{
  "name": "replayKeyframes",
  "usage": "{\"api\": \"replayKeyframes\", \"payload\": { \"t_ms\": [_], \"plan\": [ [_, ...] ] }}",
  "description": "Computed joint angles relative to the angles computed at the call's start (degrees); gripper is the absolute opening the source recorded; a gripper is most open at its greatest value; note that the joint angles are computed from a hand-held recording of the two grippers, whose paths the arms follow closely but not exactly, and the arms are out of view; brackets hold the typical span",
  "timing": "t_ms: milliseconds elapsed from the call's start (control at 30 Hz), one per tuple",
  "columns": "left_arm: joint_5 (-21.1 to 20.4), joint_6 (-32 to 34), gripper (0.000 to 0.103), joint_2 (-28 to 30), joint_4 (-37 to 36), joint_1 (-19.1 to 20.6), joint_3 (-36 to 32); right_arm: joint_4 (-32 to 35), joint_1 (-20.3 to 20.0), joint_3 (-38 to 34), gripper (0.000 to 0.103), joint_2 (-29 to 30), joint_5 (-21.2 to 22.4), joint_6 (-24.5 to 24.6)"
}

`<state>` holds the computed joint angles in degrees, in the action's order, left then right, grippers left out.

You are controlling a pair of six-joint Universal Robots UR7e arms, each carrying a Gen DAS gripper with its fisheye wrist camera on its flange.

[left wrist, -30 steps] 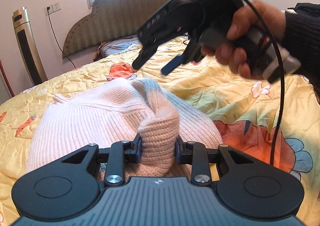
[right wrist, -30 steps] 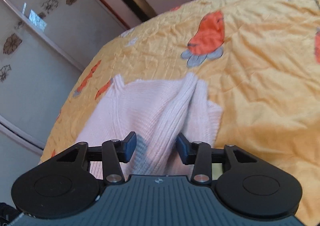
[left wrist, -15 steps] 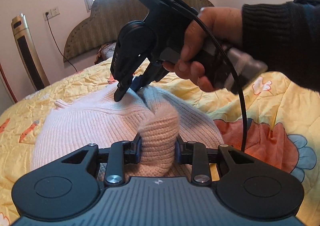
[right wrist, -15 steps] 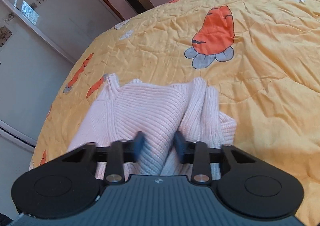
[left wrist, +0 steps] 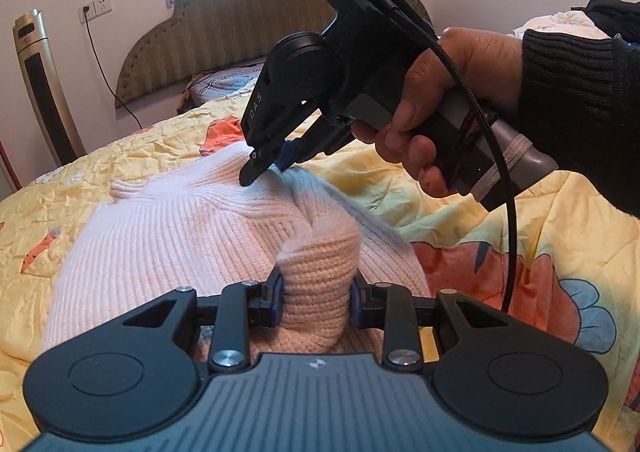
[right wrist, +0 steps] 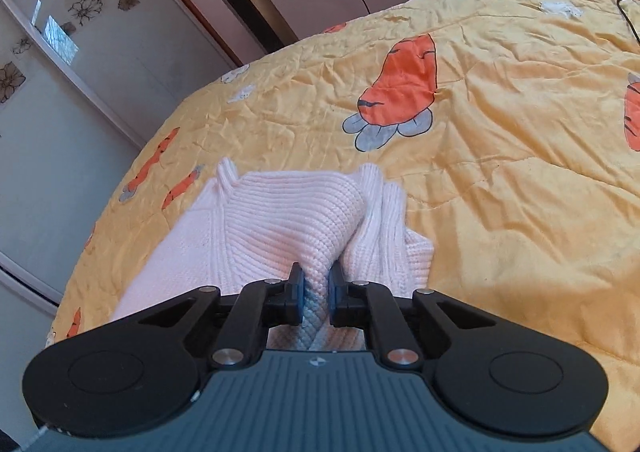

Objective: Fold small clothes

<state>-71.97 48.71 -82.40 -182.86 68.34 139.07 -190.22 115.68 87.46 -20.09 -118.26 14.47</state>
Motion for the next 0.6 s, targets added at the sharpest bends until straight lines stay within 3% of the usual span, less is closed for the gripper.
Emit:
{"api": "replayKeyframes", "payload": {
  "t_ms": [433,600],
  "plan": [
    [1.19,-2.83,0.030,-1.41,0.95,-1.53,0.43,1.91,0.03,-0.53,0.013,-0.18,-0.17,0.56],
    [1.38,-2.80,0.030,-0.50,0.00,-2.47,0.91,-3.80,1.19,0.68,0.013,-1.28,0.89,-2.35]
  ]
}}
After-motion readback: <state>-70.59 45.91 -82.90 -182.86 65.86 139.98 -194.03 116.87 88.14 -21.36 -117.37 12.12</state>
